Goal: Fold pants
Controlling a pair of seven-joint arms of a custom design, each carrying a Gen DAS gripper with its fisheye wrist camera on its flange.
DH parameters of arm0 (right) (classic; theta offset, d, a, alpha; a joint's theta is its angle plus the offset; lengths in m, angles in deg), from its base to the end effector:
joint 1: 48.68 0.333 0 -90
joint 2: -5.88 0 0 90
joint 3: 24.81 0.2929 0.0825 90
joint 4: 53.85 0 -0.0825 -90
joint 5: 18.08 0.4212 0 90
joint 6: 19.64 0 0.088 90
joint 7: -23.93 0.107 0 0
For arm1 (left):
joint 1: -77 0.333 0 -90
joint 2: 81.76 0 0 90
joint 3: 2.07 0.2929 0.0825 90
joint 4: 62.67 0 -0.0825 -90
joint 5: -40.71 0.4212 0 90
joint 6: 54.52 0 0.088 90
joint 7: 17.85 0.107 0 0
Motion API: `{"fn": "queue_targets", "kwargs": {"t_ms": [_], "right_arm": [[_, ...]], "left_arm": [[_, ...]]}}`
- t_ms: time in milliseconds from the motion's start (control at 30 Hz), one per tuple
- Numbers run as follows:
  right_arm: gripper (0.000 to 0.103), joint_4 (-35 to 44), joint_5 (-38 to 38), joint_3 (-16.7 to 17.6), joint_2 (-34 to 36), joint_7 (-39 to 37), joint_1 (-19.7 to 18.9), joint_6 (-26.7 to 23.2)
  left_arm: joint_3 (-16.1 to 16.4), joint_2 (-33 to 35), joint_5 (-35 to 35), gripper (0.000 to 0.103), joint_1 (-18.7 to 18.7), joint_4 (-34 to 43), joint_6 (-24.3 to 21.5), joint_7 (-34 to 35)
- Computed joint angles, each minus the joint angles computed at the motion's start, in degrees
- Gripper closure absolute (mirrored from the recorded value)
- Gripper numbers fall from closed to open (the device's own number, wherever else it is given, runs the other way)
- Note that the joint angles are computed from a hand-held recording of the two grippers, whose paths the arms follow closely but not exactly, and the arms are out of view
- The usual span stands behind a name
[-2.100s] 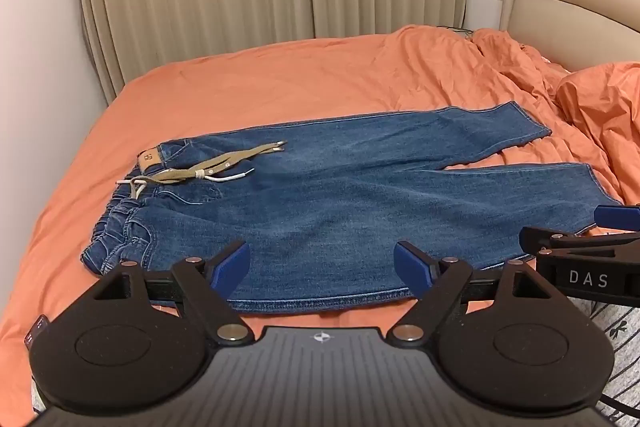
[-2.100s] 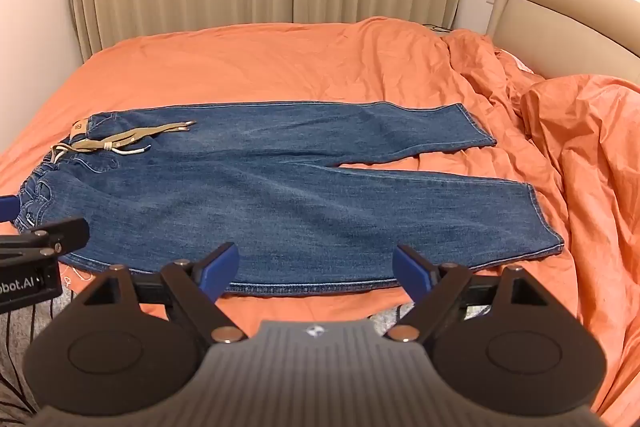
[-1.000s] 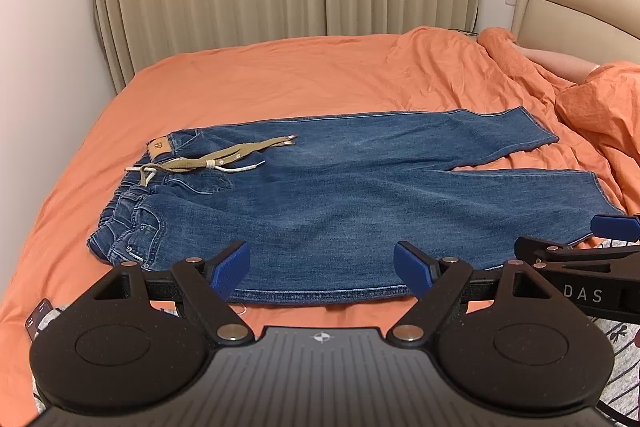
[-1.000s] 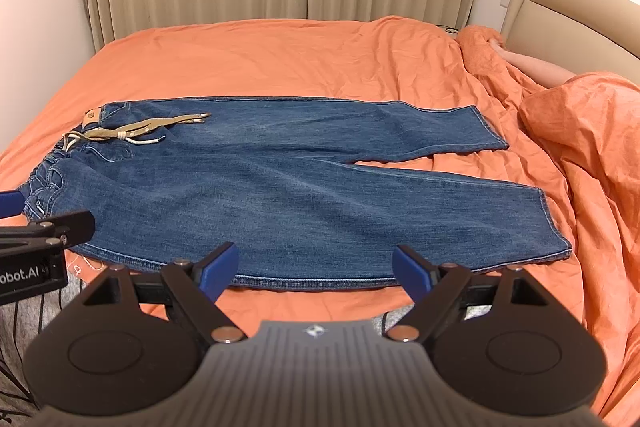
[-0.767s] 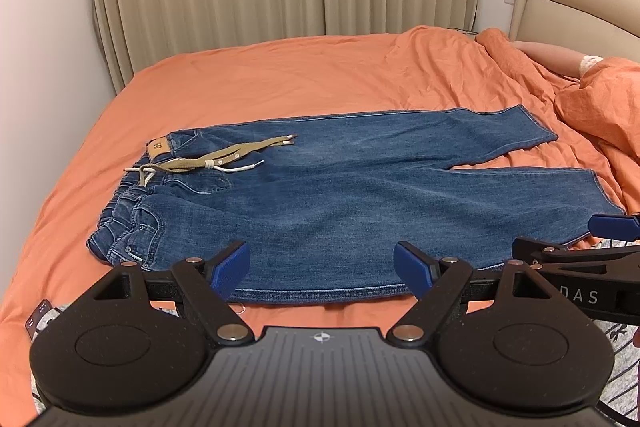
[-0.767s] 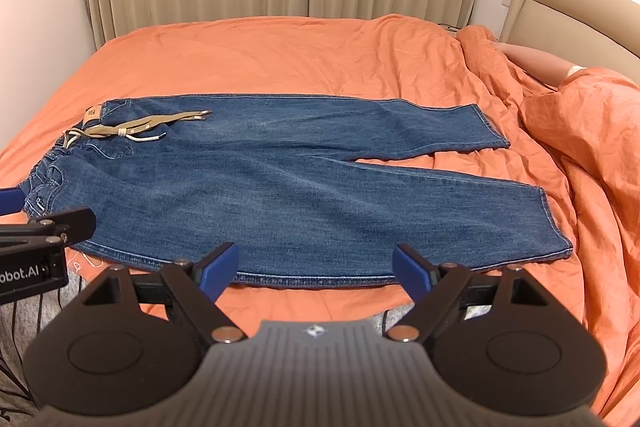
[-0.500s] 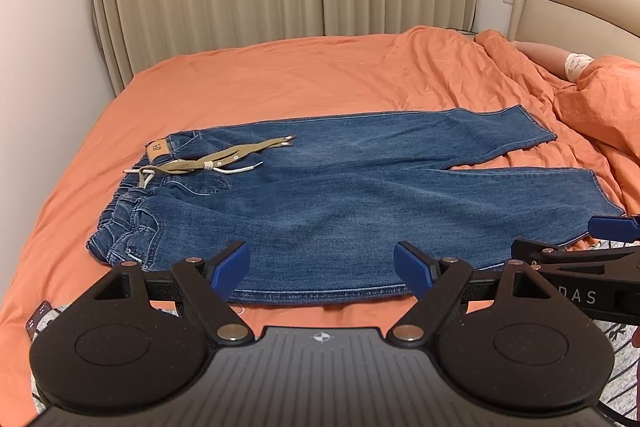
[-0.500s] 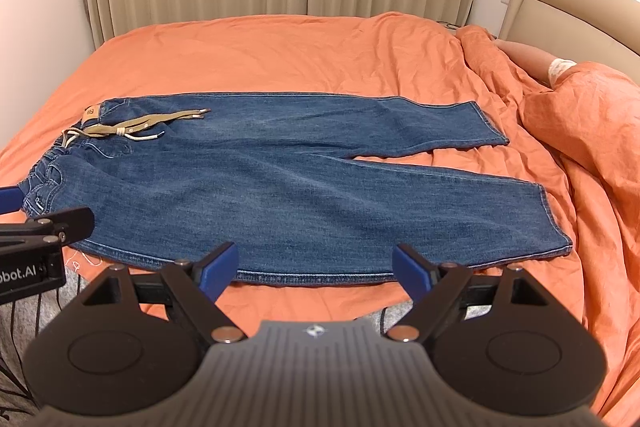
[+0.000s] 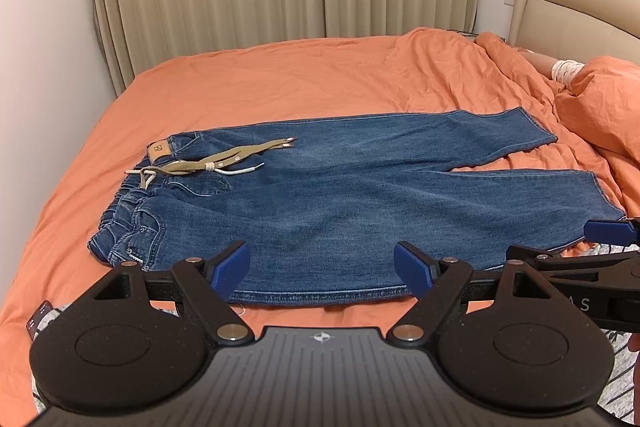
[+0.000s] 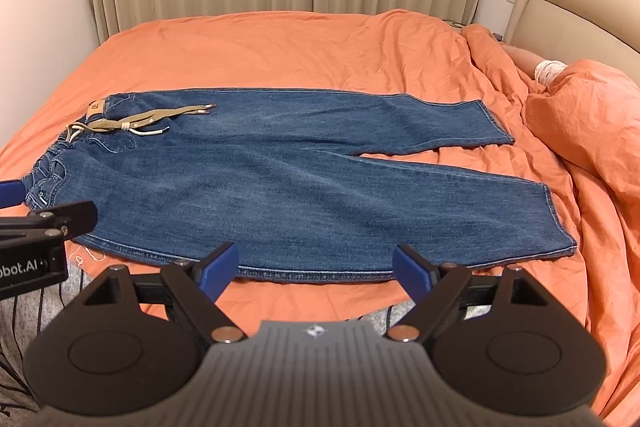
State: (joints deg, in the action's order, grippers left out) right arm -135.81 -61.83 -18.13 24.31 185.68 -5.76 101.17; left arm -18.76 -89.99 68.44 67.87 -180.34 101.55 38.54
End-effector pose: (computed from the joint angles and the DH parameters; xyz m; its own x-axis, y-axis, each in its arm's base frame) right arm 0.5012 0.5209 0.5333 -0.1132 -0.9935 -0.0079 -0.7179 0.0872 -0.6906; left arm 0.5317 -0.2846 0.5543 -0.2116 -0.9756 -0.0592 -0.6158 0.1801 -0.7670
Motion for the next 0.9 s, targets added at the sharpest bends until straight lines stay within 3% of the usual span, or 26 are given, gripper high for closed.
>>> {"fn": "queue_targets", "kwargs": {"t_ms": [900], "right_arm": [[0.022,1.36,0.52,-0.40,0.90,-1.00,0.41,-0.25]], "left_arm": [[0.15,-0.03,0.00,0.008,0.35,-0.11,0.26,-0.40]]}}
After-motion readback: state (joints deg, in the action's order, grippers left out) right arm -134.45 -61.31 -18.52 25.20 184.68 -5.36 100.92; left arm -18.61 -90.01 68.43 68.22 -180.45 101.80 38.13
